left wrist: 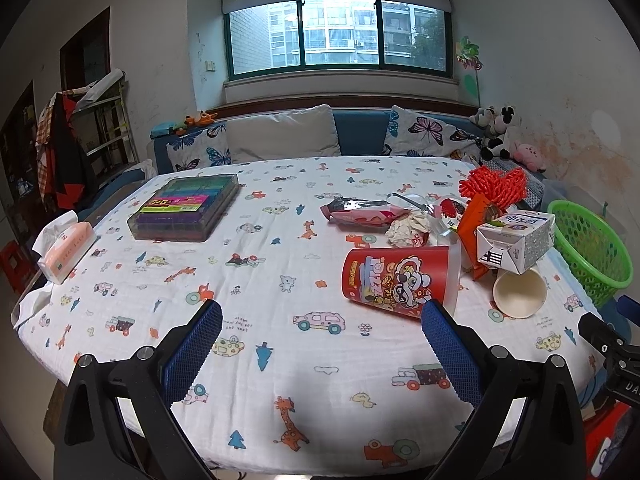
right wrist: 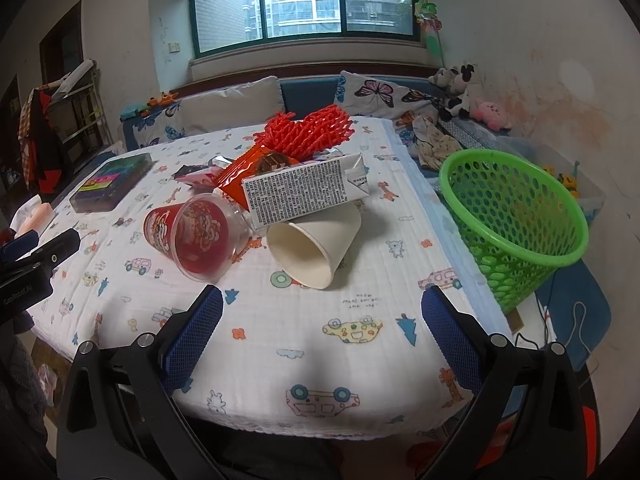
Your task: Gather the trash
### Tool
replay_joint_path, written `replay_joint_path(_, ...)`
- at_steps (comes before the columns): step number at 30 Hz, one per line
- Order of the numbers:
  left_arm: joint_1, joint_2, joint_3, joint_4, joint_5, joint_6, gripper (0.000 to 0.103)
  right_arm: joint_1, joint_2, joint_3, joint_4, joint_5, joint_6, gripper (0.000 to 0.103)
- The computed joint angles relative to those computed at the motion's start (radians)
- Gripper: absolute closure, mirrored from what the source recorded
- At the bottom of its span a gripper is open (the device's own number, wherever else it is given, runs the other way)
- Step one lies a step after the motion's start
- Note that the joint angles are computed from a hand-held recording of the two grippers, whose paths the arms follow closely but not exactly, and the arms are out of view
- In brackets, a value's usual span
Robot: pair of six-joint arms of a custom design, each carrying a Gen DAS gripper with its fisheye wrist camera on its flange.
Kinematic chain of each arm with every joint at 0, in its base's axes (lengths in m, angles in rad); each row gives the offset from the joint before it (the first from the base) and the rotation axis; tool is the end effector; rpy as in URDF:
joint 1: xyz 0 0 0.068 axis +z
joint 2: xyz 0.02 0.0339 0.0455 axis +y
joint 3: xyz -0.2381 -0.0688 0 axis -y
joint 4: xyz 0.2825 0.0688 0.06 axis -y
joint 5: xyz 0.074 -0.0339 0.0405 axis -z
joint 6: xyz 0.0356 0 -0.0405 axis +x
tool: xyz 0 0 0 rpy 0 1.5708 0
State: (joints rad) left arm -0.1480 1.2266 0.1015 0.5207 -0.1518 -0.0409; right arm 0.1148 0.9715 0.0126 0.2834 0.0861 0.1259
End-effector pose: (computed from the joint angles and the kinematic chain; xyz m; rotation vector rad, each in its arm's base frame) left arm 0.2040 -0.0250 0.0465 0.0296 2.1676 0.0568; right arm 0.1817 0.0179 0.0449 0.0588 2.2428 0.0334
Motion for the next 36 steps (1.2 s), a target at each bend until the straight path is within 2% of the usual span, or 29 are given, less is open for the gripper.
replay_joint_path(14, 0.001, 0.009, 0.002, 0.007, -0.004, -0.003, 0.006, 0.002, -0.015, -0.004, -0.009, 0.000, 0.000, 0.004)
replay_joint_path(36, 0.007, 0.015, 0.006, 0.004, 0.002, 0.003, 0.006, -0.009, 0.089, 0.041, 0.059, -0.015, -0.021, 0.004)
